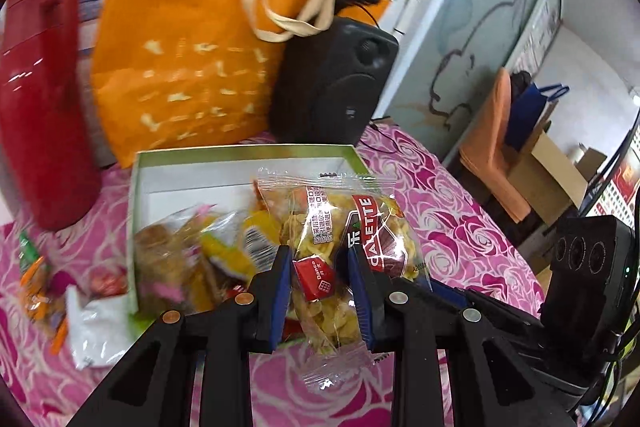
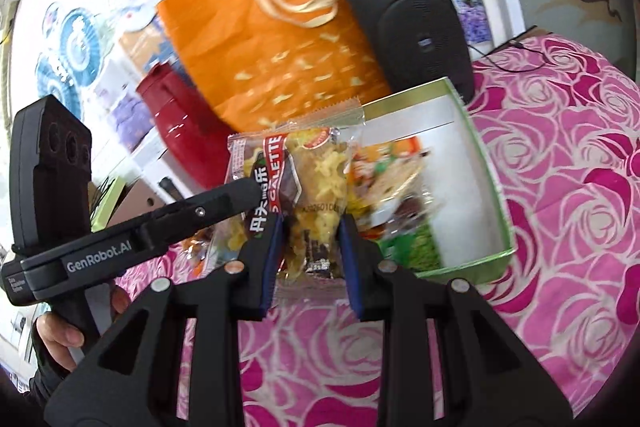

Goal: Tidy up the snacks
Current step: 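Carry the cracker bag over the green box and open the left tool, then withdraw both tools from the box toward the white wrapped pack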

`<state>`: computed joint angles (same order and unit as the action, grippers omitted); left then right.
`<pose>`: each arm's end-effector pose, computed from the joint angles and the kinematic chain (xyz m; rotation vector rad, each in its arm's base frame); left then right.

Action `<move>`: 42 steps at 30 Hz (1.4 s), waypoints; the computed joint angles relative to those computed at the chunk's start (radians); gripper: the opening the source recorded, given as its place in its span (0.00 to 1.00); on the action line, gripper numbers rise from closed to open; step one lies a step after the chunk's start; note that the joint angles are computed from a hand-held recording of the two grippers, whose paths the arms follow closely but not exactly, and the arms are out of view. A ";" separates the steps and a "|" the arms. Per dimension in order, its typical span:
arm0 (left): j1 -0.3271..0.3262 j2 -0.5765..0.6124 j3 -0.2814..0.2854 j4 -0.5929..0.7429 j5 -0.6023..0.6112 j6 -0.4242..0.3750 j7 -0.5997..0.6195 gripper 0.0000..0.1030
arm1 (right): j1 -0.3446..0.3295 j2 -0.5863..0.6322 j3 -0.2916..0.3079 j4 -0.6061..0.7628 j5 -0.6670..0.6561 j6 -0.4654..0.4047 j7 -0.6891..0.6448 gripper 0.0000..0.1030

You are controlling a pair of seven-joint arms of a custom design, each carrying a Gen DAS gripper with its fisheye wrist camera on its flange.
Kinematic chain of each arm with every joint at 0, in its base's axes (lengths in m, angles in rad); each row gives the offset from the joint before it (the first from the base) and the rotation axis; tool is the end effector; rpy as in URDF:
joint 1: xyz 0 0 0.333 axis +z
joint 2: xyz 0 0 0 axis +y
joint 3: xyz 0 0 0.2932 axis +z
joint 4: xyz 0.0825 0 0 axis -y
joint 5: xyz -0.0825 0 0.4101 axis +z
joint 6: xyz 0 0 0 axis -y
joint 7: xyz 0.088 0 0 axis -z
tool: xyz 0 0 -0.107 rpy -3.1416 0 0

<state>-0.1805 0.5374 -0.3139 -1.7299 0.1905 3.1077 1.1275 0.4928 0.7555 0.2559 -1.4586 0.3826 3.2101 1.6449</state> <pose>0.6470 -0.3288 0.3539 -1.7619 1.9940 -1.1956 0.6221 0.4591 0.3266 -1.5909 1.4179 -0.0969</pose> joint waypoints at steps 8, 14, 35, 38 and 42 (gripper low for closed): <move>-0.054 0.185 0.016 0.294 0.007 -0.146 0.063 0.28 | -0.009 0.083 -0.055 0.118 -0.015 -0.028 0.005 0.30; -0.205 0.204 0.223 0.353 0.087 -0.180 -0.106 0.84 | 0.170 0.119 -0.332 0.159 -0.066 -0.039 0.145 0.64; -0.363 -0.067 0.462 0.030 0.605 -0.112 -0.677 0.96 | 0.450 0.022 -0.637 -0.005 -0.207 -0.051 0.431 0.83; -0.353 -0.136 0.459 -0.051 0.681 -0.098 -0.749 0.96 | 0.467 -0.006 -0.623 -0.032 -0.230 -0.039 0.431 0.83; -0.380 -0.246 0.505 -0.184 0.868 -0.081 -0.934 0.96 | 0.472 -0.026 -0.579 -0.045 -0.243 -0.035 0.415 0.83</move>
